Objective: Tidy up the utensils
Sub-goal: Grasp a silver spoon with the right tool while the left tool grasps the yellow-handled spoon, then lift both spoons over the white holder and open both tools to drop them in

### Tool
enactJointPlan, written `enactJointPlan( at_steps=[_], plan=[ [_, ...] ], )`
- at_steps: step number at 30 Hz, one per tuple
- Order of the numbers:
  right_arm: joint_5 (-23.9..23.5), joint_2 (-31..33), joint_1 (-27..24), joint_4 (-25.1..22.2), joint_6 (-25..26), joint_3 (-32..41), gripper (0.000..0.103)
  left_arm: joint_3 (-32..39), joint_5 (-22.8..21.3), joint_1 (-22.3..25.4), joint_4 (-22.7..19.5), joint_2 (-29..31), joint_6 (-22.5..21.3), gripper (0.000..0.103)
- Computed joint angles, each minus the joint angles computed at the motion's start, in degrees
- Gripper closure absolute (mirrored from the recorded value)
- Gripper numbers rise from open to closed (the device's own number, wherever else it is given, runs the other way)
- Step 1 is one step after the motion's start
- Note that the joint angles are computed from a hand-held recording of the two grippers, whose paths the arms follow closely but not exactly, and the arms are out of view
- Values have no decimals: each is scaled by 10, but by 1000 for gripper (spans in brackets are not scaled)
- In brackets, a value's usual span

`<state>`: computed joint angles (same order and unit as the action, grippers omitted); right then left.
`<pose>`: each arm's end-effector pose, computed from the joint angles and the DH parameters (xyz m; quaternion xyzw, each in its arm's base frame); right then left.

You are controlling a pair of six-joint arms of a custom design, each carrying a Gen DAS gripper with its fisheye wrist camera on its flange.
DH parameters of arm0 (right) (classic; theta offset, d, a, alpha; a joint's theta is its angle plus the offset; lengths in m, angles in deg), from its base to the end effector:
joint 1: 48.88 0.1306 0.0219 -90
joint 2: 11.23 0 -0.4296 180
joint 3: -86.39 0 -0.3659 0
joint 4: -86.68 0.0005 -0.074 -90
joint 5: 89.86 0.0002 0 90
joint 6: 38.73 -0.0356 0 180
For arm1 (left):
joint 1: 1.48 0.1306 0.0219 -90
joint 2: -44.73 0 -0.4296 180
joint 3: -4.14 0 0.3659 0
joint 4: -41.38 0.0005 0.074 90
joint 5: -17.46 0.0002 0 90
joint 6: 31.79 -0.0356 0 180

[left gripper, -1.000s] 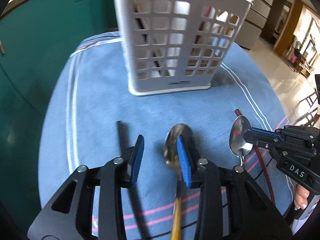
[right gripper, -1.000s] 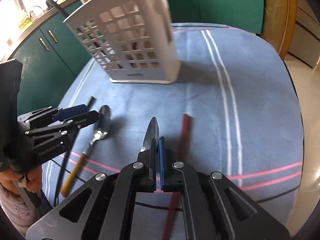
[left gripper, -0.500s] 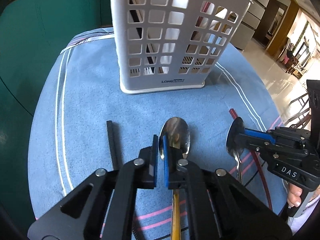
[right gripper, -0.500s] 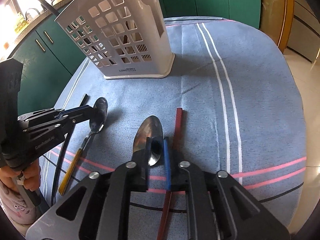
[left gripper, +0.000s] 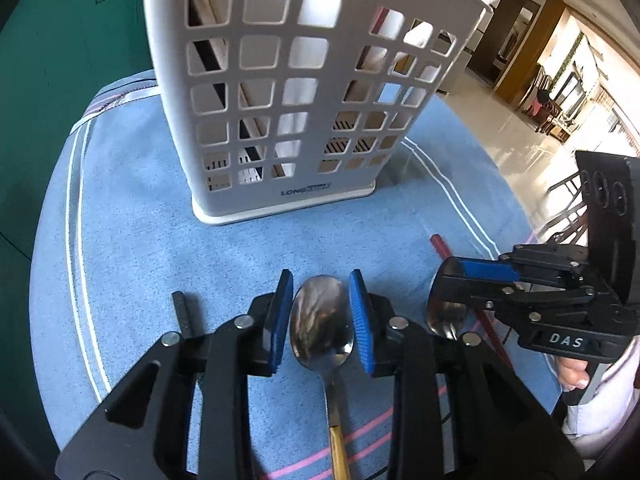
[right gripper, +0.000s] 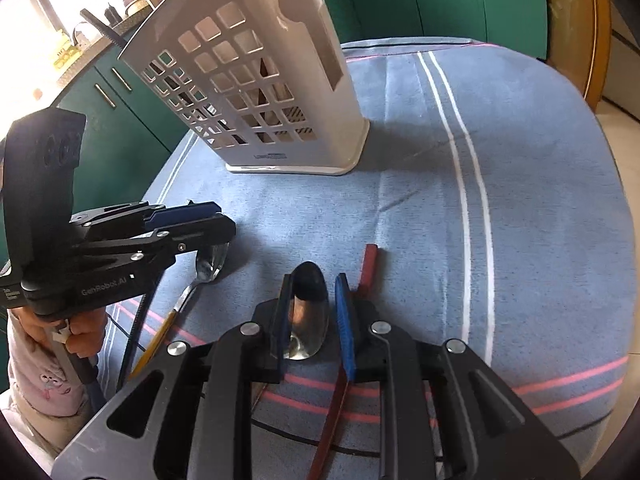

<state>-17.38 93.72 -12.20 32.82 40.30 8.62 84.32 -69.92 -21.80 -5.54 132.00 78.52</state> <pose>0.4410 0.3412 0.4381 -0.2533 0.9131 0.2482 0.2010 0.4013 -0.1509 0.4258 0.0071 0.9508 -0.1276 0.2821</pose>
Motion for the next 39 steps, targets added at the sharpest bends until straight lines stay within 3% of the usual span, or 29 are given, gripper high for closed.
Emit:
enactJointPlan(
  at_steps=[2,6,14,17,21,26,30,36,38,39],
  plan=[
    [-11,2,-2,2,0,-1,91,-3,4,3,5,-5,0,94],
    [-10,1,3,8,1,-1,97,-7,4,11,-2,-13,3,97],
    [3,-7,13,17,-7,-9,98,-33,4,10,10,-42,13,99],
    [1,-10,12,17,-5,-12,98,-41,14,13,14,-45,13,97],
    [-2,-12,10,18,-3,-15,98,-43,29,16,17,-40,9,85],
    [-15,-7,5,21,-4,-13,97,-43,49,18,26,-33,7,85],
    [-17,-6,4,20,-3,-11,97,-48,57,19,36,-34,17,98],
    [18,-24,16,29,-2,-12,101,-44,0,8,29,-56,28,101],
    [47,-36,24,37,-1,-12,101,-39,-46,-2,27,-71,38,101],
    [61,-41,28,41,0,-11,101,-32,-93,-14,22,-81,41,101]
  ],
)
